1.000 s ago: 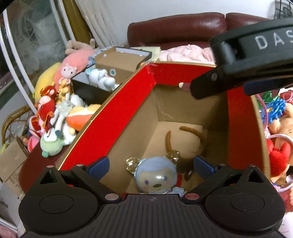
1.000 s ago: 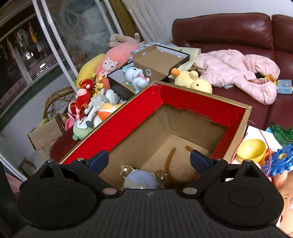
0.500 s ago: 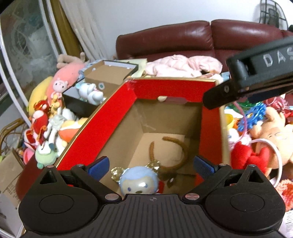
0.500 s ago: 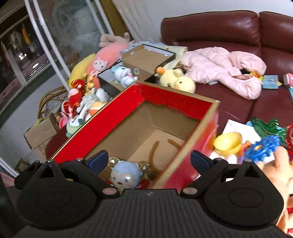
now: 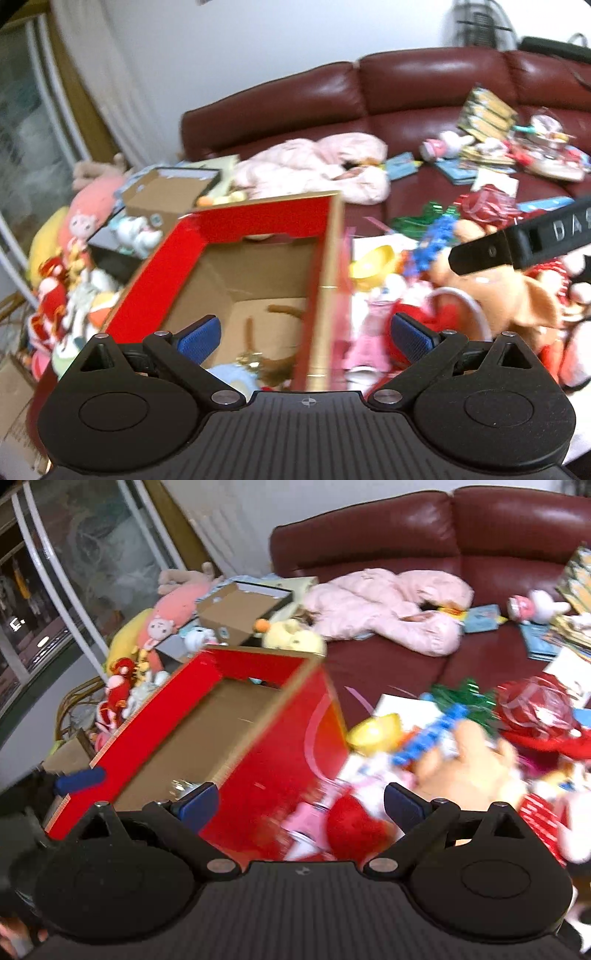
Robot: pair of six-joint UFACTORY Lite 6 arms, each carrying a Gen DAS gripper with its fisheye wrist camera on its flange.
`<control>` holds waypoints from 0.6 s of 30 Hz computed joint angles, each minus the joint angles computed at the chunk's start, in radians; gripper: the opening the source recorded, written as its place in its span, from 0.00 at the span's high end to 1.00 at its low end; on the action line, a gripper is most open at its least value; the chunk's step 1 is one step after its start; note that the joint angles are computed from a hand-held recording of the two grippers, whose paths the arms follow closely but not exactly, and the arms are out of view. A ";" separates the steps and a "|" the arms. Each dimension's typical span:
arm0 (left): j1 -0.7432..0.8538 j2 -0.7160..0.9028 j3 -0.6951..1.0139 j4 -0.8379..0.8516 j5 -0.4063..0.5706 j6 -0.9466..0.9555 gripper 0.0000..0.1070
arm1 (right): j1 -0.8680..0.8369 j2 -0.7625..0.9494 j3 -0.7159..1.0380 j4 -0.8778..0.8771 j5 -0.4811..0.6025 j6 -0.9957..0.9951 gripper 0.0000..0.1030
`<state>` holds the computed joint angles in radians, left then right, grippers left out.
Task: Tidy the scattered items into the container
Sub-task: 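Move both open grippers back to the pile toward the pink bead ring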
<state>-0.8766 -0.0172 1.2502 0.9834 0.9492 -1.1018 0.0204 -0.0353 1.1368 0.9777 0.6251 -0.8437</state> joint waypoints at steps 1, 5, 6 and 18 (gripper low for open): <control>-0.021 0.022 0.014 -0.001 -0.001 -0.004 0.04 | -0.033 -0.025 -0.041 0.022 0.006 -0.045 0.07; -0.094 0.122 0.060 -0.015 -0.019 -0.029 0.04 | -0.168 -0.095 -0.184 0.075 0.037 -0.181 0.09; -0.108 0.146 0.067 -0.022 -0.027 -0.037 0.04 | -0.195 -0.103 -0.209 0.078 0.043 -0.196 0.11; -0.151 0.403 0.056 -0.154 -0.194 -0.075 0.08 | -0.334 -0.092 -0.403 0.094 0.051 -0.309 0.38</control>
<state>-1.0274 0.3853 1.3060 0.8292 0.7548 -1.1770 -0.3134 -0.1274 0.7336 1.0721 0.6761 -1.1526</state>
